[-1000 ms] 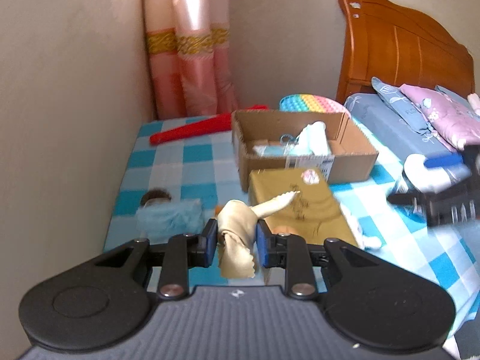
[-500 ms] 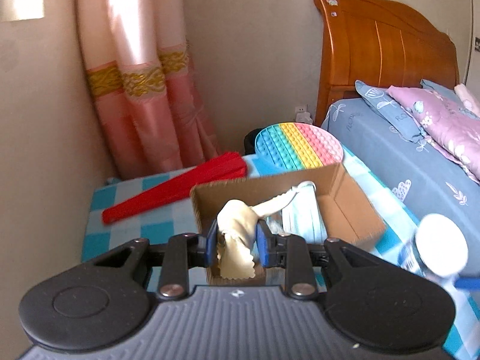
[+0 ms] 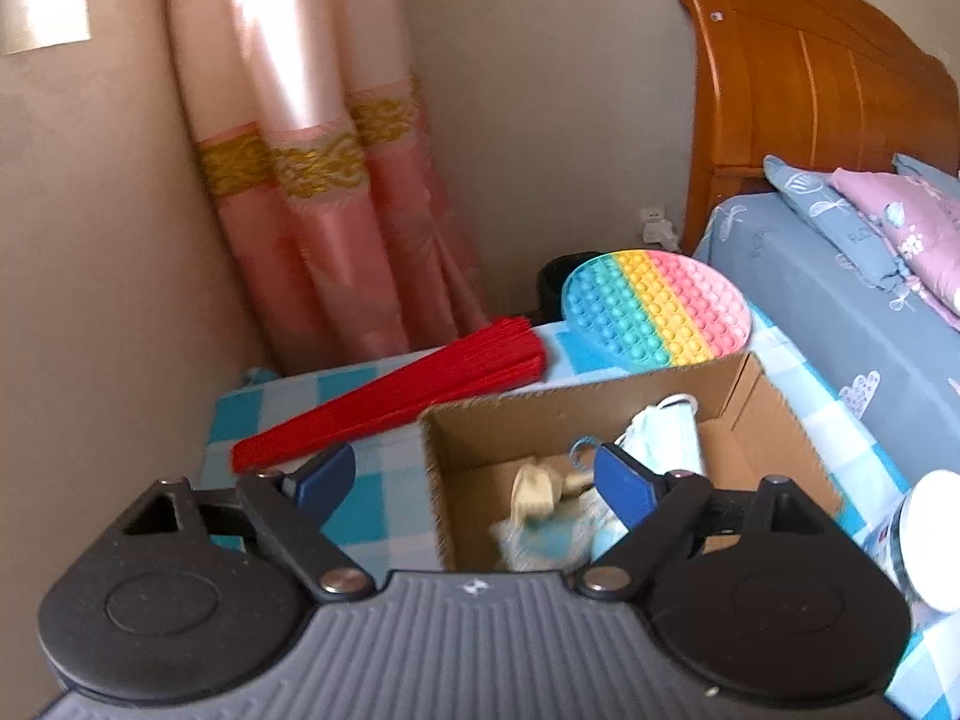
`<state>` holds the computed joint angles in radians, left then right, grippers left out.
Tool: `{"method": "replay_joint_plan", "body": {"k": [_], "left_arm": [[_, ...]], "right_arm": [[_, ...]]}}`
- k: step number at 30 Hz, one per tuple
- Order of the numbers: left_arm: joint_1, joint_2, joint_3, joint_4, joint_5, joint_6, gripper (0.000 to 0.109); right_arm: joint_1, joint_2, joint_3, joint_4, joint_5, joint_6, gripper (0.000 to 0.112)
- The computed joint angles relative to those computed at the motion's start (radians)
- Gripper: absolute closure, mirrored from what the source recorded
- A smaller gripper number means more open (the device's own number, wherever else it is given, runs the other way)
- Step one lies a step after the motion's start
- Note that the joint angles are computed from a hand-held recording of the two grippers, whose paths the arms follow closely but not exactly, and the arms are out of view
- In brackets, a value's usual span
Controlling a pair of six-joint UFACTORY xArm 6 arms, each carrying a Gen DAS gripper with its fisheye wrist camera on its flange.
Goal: Organize soft objects
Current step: 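Carry the beige cloth over the box and open left gripper to drop it, then move left gripper toward the folded blue mask while right gripper moves toward the orange pieces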
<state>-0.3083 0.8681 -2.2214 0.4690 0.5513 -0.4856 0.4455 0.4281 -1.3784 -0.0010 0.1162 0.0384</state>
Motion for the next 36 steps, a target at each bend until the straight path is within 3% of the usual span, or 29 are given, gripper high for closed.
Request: {"method": "replay_joint_plan", "body": {"k": [7,15,20,24,29,33,36], "left_arm": [[0.013,-0.257,0.395,0.238,-0.093,-0.261,0.018],[0.027,-0.474,0.732,0.473,-0.141,-0.609,0.018],[0.036,-0.557,0.877,0.548,-0.154,-0.744,0.018],[0.040,-0.613,0.978,0.615,-0.163,-0.855,0.018],[0.046,-0.666,1.080,0.664,-0.175,-0.935,0.018],[0.045,-0.687,1.132,0.657,-0.190,-0.916,0.018],[0.051,-0.691,1.160,0.656,-0.222,-0.922,0.018]], "right_arm": [[0.019,-0.053,0.076,0.020,-0.053,-0.016,0.009],[0.060,-0.130,0.182,0.200,-0.114,-0.171,0.009],[0.107,-0.165,0.222,0.479,-0.138,-0.428,0.009],[0.128,-0.185,0.240,0.592,-0.145,-0.534,0.009],[0.154,-0.196,0.239,0.751,-0.147,-0.684,0.009],[0.169,-0.194,0.221,0.873,-0.131,-0.798,0.009],[0.173,-0.184,0.207,0.874,-0.115,-0.815,0.009]]}}
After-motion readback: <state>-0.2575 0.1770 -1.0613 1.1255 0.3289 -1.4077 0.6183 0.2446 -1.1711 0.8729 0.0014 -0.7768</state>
